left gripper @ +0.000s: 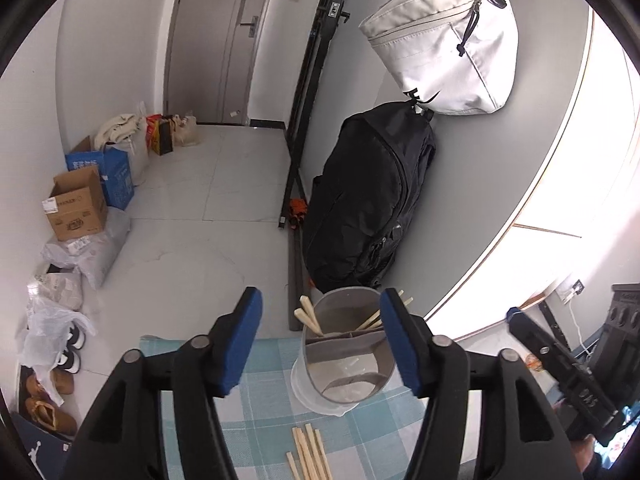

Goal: Organize utensils
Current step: 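Open both tools and withdraw them from the holder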

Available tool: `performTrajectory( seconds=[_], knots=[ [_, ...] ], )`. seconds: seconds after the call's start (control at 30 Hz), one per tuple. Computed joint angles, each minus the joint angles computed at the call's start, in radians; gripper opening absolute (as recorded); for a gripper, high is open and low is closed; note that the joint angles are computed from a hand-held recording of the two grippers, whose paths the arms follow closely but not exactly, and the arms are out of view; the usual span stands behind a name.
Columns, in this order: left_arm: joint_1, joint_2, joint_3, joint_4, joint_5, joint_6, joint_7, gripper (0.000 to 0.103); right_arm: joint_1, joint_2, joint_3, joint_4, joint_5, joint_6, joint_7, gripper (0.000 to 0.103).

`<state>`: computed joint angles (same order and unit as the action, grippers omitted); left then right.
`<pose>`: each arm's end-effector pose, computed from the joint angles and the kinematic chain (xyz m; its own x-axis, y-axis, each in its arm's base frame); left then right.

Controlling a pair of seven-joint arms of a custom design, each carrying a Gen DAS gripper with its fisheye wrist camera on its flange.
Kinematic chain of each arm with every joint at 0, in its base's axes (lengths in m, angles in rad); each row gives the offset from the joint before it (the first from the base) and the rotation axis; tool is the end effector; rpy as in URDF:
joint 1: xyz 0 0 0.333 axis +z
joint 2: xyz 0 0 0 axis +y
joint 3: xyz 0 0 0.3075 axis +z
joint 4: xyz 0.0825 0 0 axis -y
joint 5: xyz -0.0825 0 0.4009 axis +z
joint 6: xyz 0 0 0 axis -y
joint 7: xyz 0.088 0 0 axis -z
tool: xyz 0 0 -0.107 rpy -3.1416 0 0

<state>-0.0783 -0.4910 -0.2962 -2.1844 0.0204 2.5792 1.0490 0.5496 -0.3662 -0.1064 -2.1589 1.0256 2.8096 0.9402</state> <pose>0.4373 -0.2045 0.6644 -0.0054 -0.9711 0.2387 -0.6590 -0.1761 -0.7313 0.4812 0.1739 0.6350 0.4707 -0.7480 -0.4679 -0.5755 0.1417 -0.8055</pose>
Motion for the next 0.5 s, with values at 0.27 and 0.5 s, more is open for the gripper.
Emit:
performTrajectory(
  seconds=[0.27,0.5],
  knots=[
    [0.020,-0.084,-0.029,-0.049,0.028,0.003,-0.056,0.065,0.052,-0.118,-0.014,-0.072,-0.013,0.029,-0.007,0.059],
    [0.040,-0.172,-0.056,-0.130,0.051,0.043,-0.098,0.075,0.129,-0.195,-0.046,-0.142,-0.070,0.051,0.015,0.065]
  ],
)
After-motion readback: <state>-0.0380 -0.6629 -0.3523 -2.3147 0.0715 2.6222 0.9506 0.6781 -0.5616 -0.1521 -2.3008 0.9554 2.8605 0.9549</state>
